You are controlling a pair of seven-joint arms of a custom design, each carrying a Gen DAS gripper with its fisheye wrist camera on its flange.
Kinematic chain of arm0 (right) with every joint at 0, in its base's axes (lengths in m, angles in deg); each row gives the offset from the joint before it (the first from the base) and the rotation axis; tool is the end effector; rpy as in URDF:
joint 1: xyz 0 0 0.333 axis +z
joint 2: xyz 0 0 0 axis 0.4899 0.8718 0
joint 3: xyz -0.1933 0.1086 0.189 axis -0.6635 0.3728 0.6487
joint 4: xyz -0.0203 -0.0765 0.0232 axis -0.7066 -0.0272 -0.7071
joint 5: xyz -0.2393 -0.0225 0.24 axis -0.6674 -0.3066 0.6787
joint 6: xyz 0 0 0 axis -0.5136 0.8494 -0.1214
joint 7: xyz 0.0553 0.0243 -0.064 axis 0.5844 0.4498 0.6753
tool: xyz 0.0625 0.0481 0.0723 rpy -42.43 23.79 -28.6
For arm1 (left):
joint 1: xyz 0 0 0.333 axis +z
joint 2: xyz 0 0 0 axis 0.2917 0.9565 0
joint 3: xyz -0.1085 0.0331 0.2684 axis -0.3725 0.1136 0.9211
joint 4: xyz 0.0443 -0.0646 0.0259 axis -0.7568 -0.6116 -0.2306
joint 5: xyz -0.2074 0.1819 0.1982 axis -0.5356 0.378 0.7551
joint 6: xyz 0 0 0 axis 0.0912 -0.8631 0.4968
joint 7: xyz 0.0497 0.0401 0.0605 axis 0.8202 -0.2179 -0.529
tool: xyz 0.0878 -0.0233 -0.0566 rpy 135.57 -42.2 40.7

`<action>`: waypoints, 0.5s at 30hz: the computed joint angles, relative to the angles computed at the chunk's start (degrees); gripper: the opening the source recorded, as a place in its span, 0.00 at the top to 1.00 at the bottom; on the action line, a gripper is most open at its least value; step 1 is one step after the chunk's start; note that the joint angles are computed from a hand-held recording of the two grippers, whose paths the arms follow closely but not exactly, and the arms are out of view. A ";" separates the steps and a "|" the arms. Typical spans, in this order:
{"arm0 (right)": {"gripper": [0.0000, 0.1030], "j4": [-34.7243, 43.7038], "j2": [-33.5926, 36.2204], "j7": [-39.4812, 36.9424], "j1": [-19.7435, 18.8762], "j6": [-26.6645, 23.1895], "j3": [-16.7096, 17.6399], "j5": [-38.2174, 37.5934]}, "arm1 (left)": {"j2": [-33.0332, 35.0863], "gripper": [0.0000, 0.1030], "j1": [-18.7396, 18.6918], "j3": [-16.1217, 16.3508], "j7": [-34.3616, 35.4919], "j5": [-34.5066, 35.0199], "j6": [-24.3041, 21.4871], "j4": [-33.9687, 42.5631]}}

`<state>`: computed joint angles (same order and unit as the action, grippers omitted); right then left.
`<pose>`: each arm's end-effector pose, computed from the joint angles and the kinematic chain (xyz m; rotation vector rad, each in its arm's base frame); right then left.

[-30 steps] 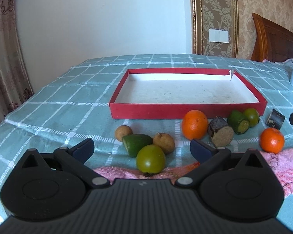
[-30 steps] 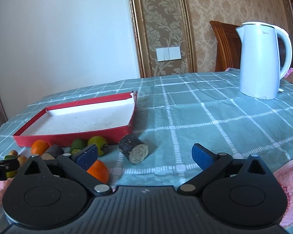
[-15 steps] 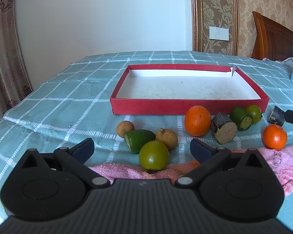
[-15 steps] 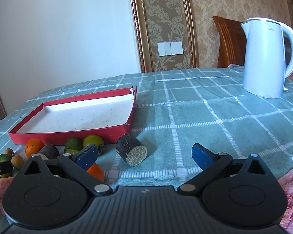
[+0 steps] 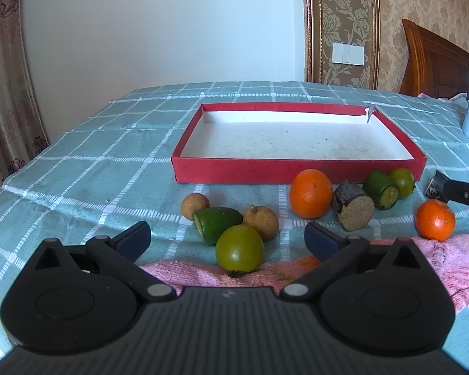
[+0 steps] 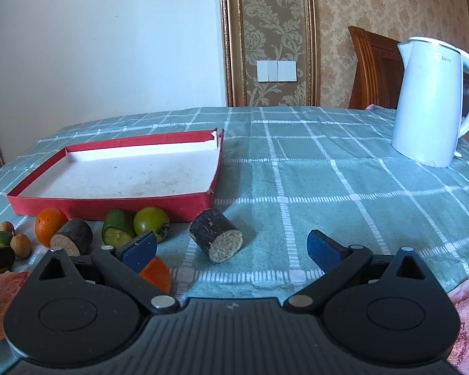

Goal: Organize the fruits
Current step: 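Move the right tool toward the dark eggplant slice beside the tray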

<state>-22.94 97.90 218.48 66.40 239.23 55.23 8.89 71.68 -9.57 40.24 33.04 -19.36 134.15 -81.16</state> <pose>0.6354 0.3832 0.3956 -1.4746 1.6492 -0.9331 0.6671 -0.3336 0.4081 -1.5174 1.6731 -0.8658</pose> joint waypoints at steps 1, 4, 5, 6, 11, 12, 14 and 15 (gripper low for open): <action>0.00 0.28 0.08 -0.30 0.08 -0.10 0.00 -0.05 | 0.05 0.00 -0.02 -0.07 0.18 -0.08 -0.14 0.11; 0.00 0.89 0.29 -0.78 0.34 -0.22 -0.12 -0.27 | 0.21 0.00 -0.03 -0.29 0.81 -0.35 -0.38 0.36; 0.00 1.07 0.38 -0.80 0.39 -0.22 -0.19 -0.31 | 0.01 0.00 -0.13 -0.16 0.59 -0.24 -0.26 0.04; 0.00 1.17 0.43 -0.87 0.41 -0.15 -0.22 -0.34 | -0.04 0.00 -0.15 -0.13 0.53 -0.20 -0.17 -0.04; 0.00 2.11 1.00 -2.22 0.30 -0.20 -0.17 0.12 | -0.43 0.00 -0.13 0.01 0.02 0.10 0.15 -0.64; 0.00 2.14 1.05 -2.13 0.39 -0.14 -0.33 0.03 | -0.37 0.00 -0.09 -0.07 0.12 0.06 0.09 -0.56; 0.00 2.46 1.24 -2.40 0.36 -0.08 -0.38 0.09 | -0.38 0.00 -0.02 -0.18 0.22 -0.04 0.02 -0.58; 0.00 2.63 1.33 -2.60 0.28 -0.04 -0.32 0.26 | -0.37 0.00 -0.01 -0.17 0.13 -0.05 0.09 -0.59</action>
